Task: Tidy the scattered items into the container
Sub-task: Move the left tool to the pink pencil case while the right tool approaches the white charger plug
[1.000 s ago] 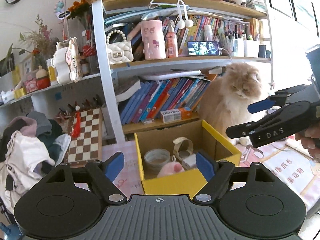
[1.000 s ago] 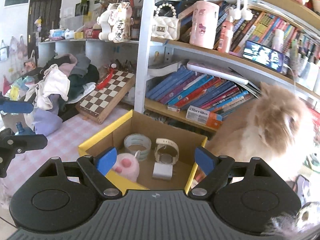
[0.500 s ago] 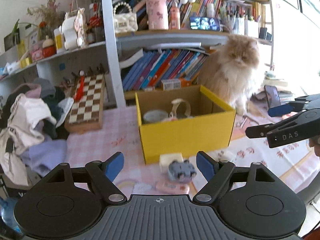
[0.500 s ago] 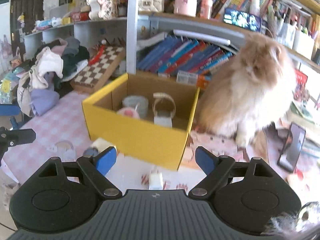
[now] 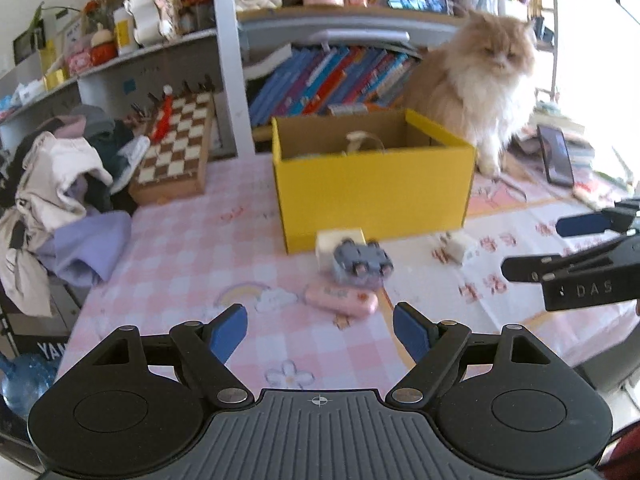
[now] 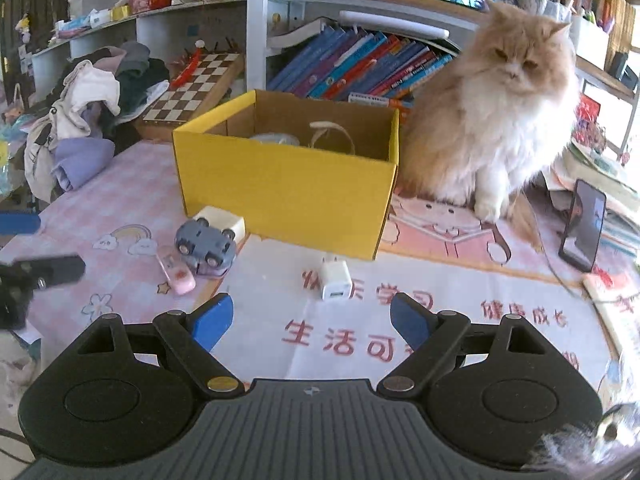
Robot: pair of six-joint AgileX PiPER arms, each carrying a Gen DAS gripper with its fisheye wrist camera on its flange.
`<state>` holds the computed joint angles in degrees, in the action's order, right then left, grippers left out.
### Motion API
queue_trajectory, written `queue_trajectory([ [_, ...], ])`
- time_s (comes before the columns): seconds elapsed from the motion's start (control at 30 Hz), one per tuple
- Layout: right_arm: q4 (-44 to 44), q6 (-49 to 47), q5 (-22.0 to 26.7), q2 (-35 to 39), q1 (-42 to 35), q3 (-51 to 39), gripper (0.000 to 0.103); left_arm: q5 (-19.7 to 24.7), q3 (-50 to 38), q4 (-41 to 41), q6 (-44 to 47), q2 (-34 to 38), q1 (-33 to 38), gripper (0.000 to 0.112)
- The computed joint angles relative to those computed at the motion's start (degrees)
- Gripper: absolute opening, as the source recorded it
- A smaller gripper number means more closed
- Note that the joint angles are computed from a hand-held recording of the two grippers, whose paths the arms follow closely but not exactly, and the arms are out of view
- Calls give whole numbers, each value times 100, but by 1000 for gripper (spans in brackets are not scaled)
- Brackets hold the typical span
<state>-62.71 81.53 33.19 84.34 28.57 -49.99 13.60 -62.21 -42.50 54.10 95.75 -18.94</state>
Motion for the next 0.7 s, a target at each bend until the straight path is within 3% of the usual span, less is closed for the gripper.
queue_trajectory([
  [0.7, 739, -971, -233, 367, -278, -222, 83, 55, -159, 503, -630, 314, -163, 84],
])
